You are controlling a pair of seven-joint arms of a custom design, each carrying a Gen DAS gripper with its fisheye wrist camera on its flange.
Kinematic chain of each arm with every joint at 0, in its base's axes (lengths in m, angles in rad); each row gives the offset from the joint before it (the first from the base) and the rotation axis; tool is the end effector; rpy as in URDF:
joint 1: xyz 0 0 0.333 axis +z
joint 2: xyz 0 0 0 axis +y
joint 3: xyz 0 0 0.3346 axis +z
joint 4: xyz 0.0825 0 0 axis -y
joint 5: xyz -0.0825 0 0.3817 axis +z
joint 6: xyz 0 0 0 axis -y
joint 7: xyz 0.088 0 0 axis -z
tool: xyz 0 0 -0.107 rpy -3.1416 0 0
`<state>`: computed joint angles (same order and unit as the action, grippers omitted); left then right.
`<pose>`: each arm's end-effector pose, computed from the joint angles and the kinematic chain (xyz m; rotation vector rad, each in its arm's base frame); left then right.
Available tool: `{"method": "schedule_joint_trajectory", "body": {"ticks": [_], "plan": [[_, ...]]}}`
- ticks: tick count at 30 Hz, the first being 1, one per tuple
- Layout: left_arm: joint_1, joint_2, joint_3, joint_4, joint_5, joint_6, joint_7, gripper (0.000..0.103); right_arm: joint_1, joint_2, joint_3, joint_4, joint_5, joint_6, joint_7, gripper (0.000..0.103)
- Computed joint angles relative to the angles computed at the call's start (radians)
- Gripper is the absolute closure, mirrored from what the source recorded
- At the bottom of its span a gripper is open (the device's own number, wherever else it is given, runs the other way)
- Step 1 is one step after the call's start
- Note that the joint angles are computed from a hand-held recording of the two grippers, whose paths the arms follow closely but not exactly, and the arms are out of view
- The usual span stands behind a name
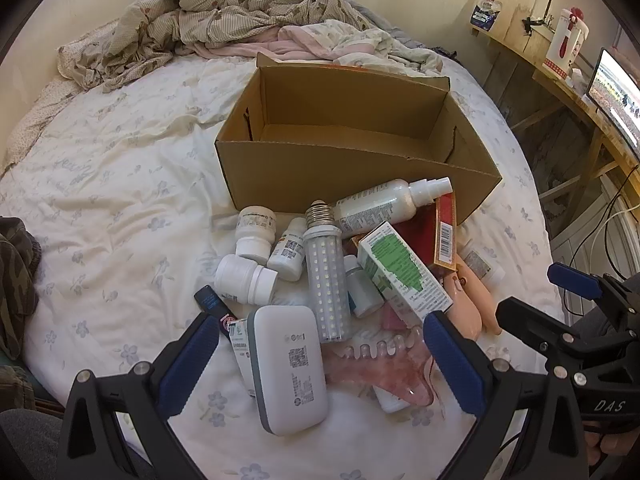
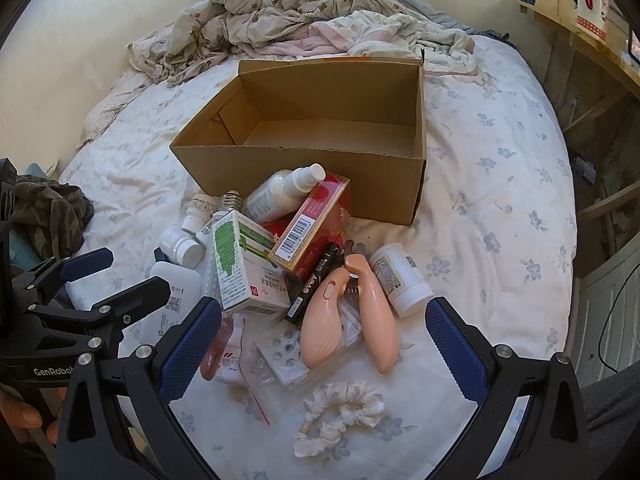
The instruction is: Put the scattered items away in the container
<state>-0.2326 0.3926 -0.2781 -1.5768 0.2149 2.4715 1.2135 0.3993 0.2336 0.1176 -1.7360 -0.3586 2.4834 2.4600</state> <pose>0.6381 -0.3219 0.4959 -1.7404 2.2145 -0.6636 0.5856 0.3263 0.5181 -1.7057 1.9942 -0.4082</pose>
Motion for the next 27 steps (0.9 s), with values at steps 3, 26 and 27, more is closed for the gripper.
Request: {"method": "schedule_joint_trajectory", "body": {"ticks": [3, 26, 27], "plan": [[-0.002, 0.002, 0.001, 0.002, 0.006, -0.004, 0.001, 0.001, 0.000, 0.002, 0.001, 0.001, 0.005, -0.003, -0.003, 0.001], [-0.003, 0.007, 0.003, 0.012, 0.011, -0.022, 0.006, 0.001, 0.006, 0.015, 0.001, 0.022, 0.006, -0.025, -0.008, 0.001], [-0.003, 0.010, 0.003, 0.016, 0.011, -0.024, 0.008, 0.001, 0.007, 0.016, 0.000, 0.024, 0.005, -0.027, -0.006, 0.001]]}}
